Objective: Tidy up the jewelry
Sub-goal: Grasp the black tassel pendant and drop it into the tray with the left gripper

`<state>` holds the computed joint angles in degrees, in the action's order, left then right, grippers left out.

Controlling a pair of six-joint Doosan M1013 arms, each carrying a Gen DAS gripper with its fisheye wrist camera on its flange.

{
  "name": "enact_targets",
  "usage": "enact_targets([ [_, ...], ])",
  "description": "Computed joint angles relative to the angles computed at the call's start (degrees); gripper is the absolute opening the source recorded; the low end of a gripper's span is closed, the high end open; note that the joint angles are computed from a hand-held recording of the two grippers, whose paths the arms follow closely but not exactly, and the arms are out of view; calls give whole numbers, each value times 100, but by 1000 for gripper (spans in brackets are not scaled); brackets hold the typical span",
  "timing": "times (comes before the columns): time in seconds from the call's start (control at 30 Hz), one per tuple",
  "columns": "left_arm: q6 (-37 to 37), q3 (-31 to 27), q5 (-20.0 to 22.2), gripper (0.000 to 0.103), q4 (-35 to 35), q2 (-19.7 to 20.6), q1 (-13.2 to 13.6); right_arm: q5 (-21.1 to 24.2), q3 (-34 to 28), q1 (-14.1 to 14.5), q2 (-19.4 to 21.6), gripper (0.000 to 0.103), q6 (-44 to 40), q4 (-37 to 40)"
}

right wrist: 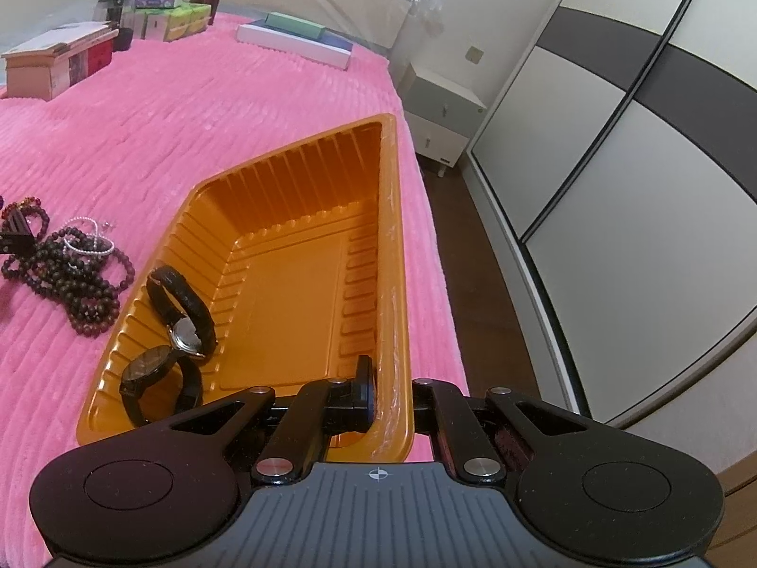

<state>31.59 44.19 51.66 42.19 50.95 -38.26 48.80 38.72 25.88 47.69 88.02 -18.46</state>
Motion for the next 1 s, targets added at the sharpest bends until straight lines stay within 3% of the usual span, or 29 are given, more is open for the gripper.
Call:
enact_targets([
  [0.37,386,-17,-91,73,-349,-6,47,-32,42,2,-23,5,36,-28],
  [0.67,-77,150,-138,73,46,-201,-132,-94,91,-3,-39,5,66,-21],
  [0.87,232,-294,-406,73,-153,-68,-219,-148,138,-5,-65,5,73,16],
  [1.0,873,-927,-563,73,-624,235,-272,-159,161,-6,-79,5,89,11],
])
